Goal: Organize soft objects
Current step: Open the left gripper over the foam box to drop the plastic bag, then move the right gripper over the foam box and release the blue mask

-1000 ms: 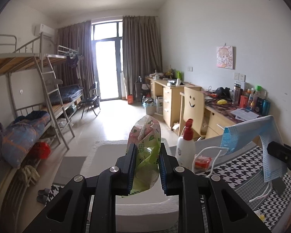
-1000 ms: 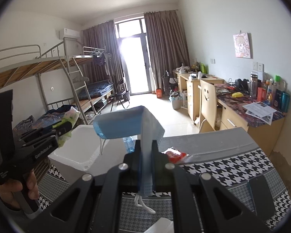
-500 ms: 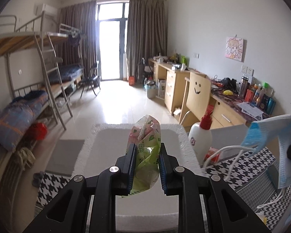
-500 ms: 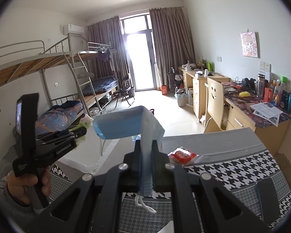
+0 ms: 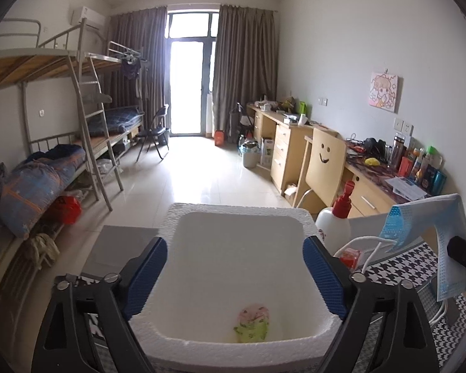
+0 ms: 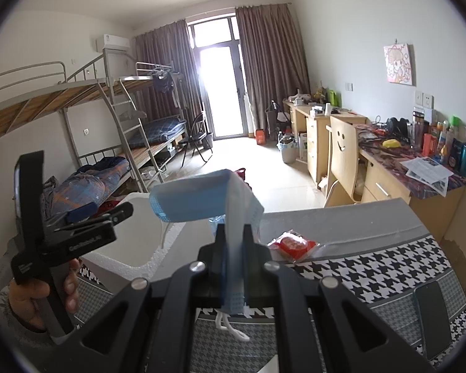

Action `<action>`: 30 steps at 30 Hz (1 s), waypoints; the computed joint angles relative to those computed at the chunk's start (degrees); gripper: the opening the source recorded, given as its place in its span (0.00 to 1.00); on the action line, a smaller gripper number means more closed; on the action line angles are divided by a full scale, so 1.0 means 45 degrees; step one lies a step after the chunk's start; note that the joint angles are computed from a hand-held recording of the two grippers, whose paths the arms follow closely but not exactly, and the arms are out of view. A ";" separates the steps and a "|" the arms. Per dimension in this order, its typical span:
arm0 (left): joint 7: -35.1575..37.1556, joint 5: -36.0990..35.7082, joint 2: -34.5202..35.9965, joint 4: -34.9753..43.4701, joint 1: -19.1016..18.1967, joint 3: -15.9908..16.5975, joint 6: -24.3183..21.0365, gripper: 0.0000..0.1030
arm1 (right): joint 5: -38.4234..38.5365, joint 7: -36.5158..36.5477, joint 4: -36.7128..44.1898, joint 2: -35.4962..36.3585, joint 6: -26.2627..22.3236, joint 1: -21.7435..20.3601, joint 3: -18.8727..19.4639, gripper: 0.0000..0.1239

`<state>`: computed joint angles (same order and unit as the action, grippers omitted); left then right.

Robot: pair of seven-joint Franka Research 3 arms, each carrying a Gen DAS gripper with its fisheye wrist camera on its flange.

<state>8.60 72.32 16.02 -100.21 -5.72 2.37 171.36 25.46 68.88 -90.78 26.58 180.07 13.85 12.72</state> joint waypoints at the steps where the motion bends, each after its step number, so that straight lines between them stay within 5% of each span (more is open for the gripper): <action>1: -0.0287 0.0291 -0.0120 -0.0095 -0.0057 0.0105 -0.0005 0.93 | -0.0039 0.0021 0.0063 0.0023 -0.0055 0.0044 -0.0034 0.09; 15: -0.3816 0.3444 -0.1571 -0.1362 0.0747 -0.0527 -0.1267 0.99 | -0.0071 -0.0328 0.1213 0.0490 -0.0980 0.0302 0.0124 0.09; 24: -0.4250 0.4505 -0.2373 -0.2215 0.1065 -0.1202 -0.2931 0.99 | -0.0094 -0.0554 0.2107 0.0921 -0.1841 0.0758 -0.0045 0.09; 30: -0.4640 0.4881 -0.2647 -0.2580 0.1379 -0.1345 -0.2945 0.99 | -0.0138 -0.0598 0.2852 0.1270 -0.2547 0.1059 -0.0172 0.09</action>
<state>-12.28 94.28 4.11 -111.82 0.49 -3.68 158.11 24.84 66.19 -77.95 32.30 168.61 18.62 11.95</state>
